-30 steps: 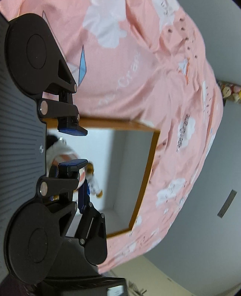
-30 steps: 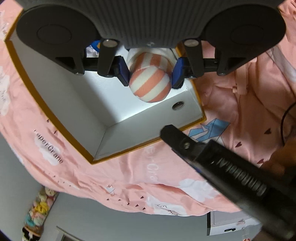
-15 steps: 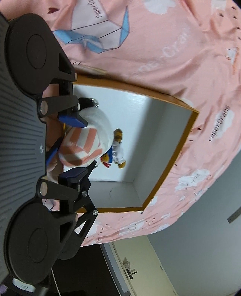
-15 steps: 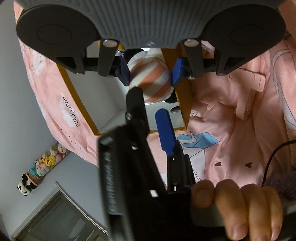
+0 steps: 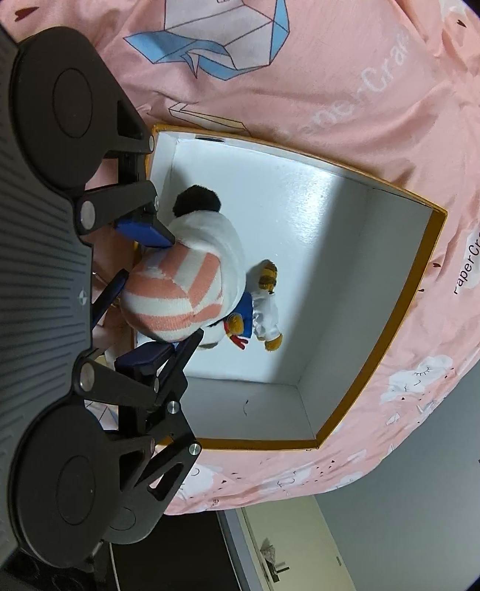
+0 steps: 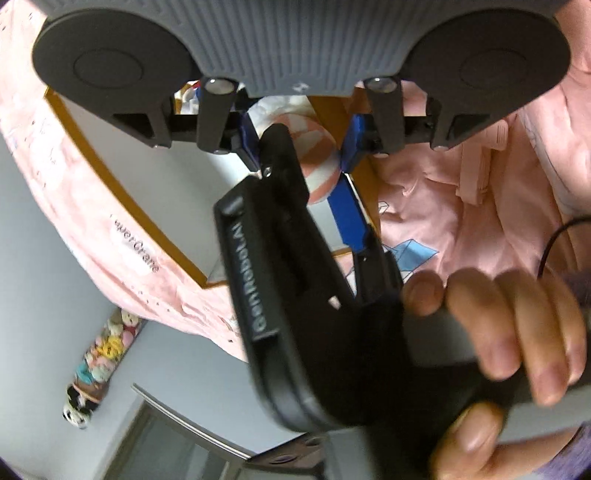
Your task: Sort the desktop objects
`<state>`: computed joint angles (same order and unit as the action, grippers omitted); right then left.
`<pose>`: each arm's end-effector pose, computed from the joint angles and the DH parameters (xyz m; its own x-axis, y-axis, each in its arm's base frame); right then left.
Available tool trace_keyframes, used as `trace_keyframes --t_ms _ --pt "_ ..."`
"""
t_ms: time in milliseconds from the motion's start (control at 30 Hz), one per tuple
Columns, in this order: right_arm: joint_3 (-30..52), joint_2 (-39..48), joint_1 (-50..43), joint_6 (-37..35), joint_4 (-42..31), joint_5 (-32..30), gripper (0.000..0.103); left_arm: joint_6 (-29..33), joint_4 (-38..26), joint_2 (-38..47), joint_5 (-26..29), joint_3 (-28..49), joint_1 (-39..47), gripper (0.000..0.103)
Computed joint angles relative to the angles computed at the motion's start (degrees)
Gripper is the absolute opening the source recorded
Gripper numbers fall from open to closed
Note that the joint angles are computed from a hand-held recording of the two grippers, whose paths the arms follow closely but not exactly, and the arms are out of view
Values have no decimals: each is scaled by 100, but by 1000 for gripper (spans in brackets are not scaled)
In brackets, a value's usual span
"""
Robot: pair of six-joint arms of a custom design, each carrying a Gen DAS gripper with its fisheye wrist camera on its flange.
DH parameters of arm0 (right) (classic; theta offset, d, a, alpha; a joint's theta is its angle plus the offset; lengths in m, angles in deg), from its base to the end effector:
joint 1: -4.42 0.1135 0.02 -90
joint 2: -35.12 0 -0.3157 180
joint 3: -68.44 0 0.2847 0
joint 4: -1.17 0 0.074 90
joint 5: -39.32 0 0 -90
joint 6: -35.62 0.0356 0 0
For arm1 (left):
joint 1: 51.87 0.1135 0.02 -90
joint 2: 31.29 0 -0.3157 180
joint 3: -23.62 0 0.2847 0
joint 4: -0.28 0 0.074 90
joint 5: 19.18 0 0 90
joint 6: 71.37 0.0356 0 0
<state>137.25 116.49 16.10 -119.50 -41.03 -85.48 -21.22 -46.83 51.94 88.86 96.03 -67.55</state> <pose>0.2995 0.0827 0.2794 0.1069 -0.7386 -0.6656 -0.9312 0.1603 -0.3273 0.3048 -0.0970 0.2822 -0.8925 -0.3823 -0.2395 -0.2040 0.8155 -0.5417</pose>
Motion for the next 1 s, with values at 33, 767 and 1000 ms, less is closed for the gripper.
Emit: trace_keyframes --t_ms 33,767,1000 --pt "-4 45 -10 29 40 -26 49 45 28 -8 -66 -11 -28 61" --pt "2309 2036 -265 2687 -1581 1136 49 2744 483 571 -2732 165 -958 57" --pt "2839 2629 -291 3274 -2223 1137 49 2606 -184 511 -2160 358 -648 62"
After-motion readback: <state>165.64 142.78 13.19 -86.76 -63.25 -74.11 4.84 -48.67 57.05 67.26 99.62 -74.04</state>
